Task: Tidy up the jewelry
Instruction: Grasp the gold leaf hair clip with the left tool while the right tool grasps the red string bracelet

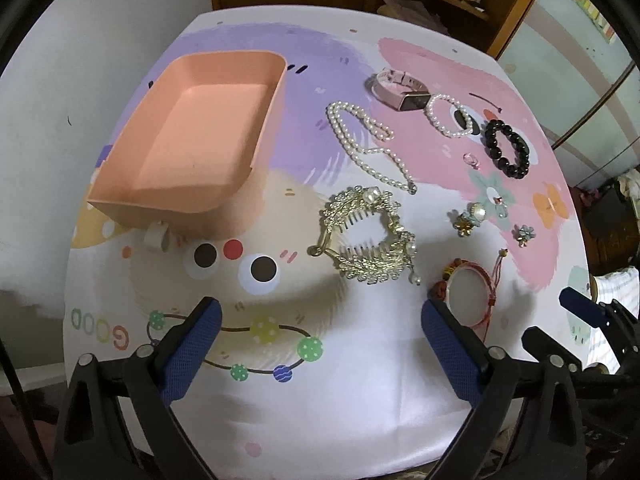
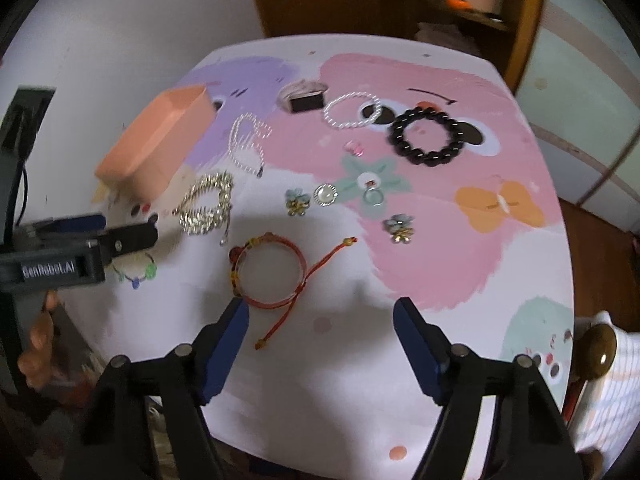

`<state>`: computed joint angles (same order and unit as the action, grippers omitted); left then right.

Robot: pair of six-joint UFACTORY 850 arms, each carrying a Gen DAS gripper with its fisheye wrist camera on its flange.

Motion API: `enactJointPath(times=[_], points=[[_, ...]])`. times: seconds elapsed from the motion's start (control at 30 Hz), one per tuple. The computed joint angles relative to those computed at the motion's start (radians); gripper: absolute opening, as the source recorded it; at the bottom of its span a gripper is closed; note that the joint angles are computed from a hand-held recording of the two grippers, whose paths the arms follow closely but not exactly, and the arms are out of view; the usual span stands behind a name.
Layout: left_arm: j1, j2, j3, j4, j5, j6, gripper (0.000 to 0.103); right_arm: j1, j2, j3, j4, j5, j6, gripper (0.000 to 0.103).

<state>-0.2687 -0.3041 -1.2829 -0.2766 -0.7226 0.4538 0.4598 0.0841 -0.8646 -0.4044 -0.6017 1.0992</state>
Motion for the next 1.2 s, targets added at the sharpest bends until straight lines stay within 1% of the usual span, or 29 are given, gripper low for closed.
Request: enactJointPath(times=[0.07, 0.17, 0.43, 0.47, 0.57, 0.63, 0.67, 0.7, 0.73, 0.77, 0.8, 0.83, 0.9, 1.1, 1.2], points=[[-0.001, -0.015, -0.01, 0.005, -0.007, -0.007, 0.093, -0.012, -0.022, -0.007, 0.025, 0.006, -0.059, 0.073], [0.0, -0.028, -0.018, 0.005, -0.011, -0.012, 0.093, -0.032, -0.051, -0.017, 0.066, 0.017, -0.139, 0.069], [-0.012, -0.055, -0.044, 0.022, -0.03, -0.015, 0.089, -0.076, -0.129, -0.064, 0.106, 0.045, -0.271, 0.066], [-0.016, -0.057, -0.048, 0.026, -0.03, -0.015, 0.089, -0.081, -0.136, -0.068, 0.114, 0.049, -0.291, 0.064], [-0.024, -0.066, -0.064, 0.03, -0.031, -0.005, 0.086, -0.099, -0.169, -0.082, 0.171, 0.057, -0.373, 0.053], [-0.03, -0.076, -0.081, 0.03, -0.042, 0.008, 0.082, -0.097, -0.174, -0.086, 0.146, 0.058, -0.368, 0.049], [-0.033, -0.081, -0.089, 0.031, -0.048, 0.015, 0.081, -0.097, -0.179, -0.091, 0.144, 0.054, -0.374, 0.045], [-0.036, -0.086, -0.098, 0.033, -0.055, 0.021, 0.08, -0.094, -0.182, -0.095, 0.132, 0.051, -0.373, 0.039], [-0.042, -0.094, -0.111, 0.038, -0.06, 0.028, 0.08, -0.09, -0.183, -0.097, 0.106, 0.042, -0.357, 0.035], [-0.047, -0.098, -0.118, 0.044, -0.062, 0.033, 0.079, -0.087, -0.182, -0.097, 0.095, 0.042, -0.356, 0.024], [-0.053, -0.104, -0.125, 0.053, -0.062, 0.033, 0.078, -0.087, -0.177, -0.094, 0.104, 0.047, -0.365, 0.01], [-0.06, -0.111, -0.134, 0.063, -0.063, 0.033, 0.078, -0.088, -0.175, -0.095, 0.105, 0.039, -0.361, 0.008], [-0.071, -0.13, -0.156, 0.081, -0.077, 0.022, 0.077, -0.096, -0.16, -0.08, 0.131, 0.052, -0.36, 0.007], [-0.094, -0.194, -0.239, 0.059, -0.177, -0.013, 0.077, -0.113, -0.103, -0.014, 0.178, 0.103, -0.311, 0.007], [-0.107, -0.237, -0.299, 0.035, -0.251, -0.053, 0.076, -0.121, -0.082, 0.008, 0.209, 0.116, -0.313, 0.006]])
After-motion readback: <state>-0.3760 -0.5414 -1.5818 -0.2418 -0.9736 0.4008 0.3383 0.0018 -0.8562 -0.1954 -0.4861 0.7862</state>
